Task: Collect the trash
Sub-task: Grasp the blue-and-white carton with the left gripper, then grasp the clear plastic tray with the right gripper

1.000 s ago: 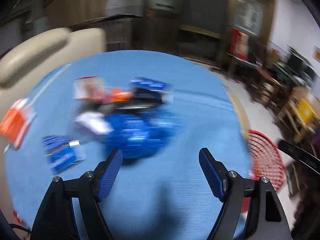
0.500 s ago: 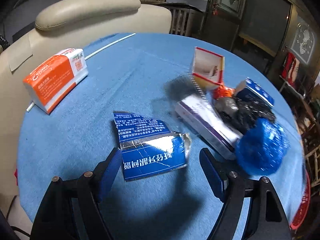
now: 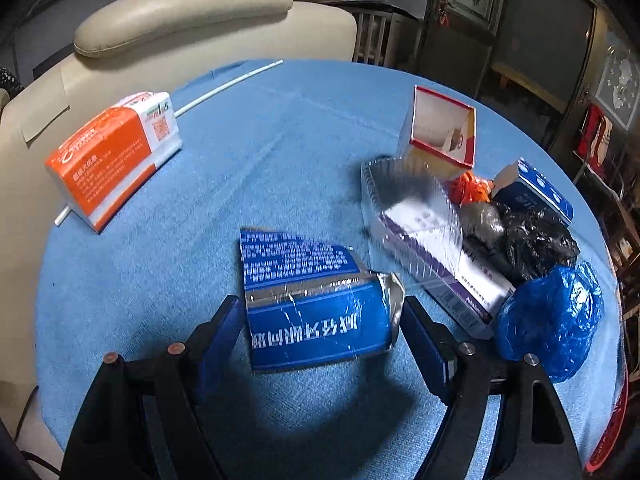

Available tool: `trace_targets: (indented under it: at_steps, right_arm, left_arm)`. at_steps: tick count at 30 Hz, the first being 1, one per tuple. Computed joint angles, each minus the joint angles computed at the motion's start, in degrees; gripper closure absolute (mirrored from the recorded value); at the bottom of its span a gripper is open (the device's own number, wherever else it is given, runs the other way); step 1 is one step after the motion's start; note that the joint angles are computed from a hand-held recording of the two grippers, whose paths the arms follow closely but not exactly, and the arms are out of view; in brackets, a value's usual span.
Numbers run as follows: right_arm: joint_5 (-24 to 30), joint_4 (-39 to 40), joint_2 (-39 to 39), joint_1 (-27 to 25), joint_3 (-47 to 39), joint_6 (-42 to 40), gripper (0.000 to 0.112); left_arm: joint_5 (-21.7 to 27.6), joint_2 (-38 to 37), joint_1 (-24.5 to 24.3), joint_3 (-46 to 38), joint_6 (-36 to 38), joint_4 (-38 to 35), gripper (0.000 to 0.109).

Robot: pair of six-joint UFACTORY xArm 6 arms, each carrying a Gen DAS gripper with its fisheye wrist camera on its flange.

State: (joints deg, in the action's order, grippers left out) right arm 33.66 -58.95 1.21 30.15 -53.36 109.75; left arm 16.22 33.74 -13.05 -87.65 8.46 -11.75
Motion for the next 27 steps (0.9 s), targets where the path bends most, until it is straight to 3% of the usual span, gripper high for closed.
trace_targets:
  at_steps: [5,8,16,23,27]
  right_arm:
    - [-0.68,-0.18,1.18,0.09,-1.21,-0.61,0.036]
    - [-0.75,0.12,1.51,0.16,-1.49,-0.99,0.036]
    - [-1.54,1.23,5.22,0.23,-6.69,-5.02,0.036]
    - [-4.69,4.09,17.1,1.52,-23.7,-18.08,0.036]
    - [-4.67,10.75,28.85,2.58,-40.01,-32.16,0.036]
  left_arm:
    - [1.19,0.8,0.02,-1.27,8.79,-9.66,0.033]
    - [1.56,1.75,0.66,-2.58,11.72,-11.73,0.035]
    - [-2.49,-1.11,2.48,2.3,11.35,-10.48,0.035]
    - [-4.82,-1.85,4.68,3.45,10.15,-9.7,0.035]
    - [-4.99,-2.04,6.06,3.73,11.19,-12.02,0.035]
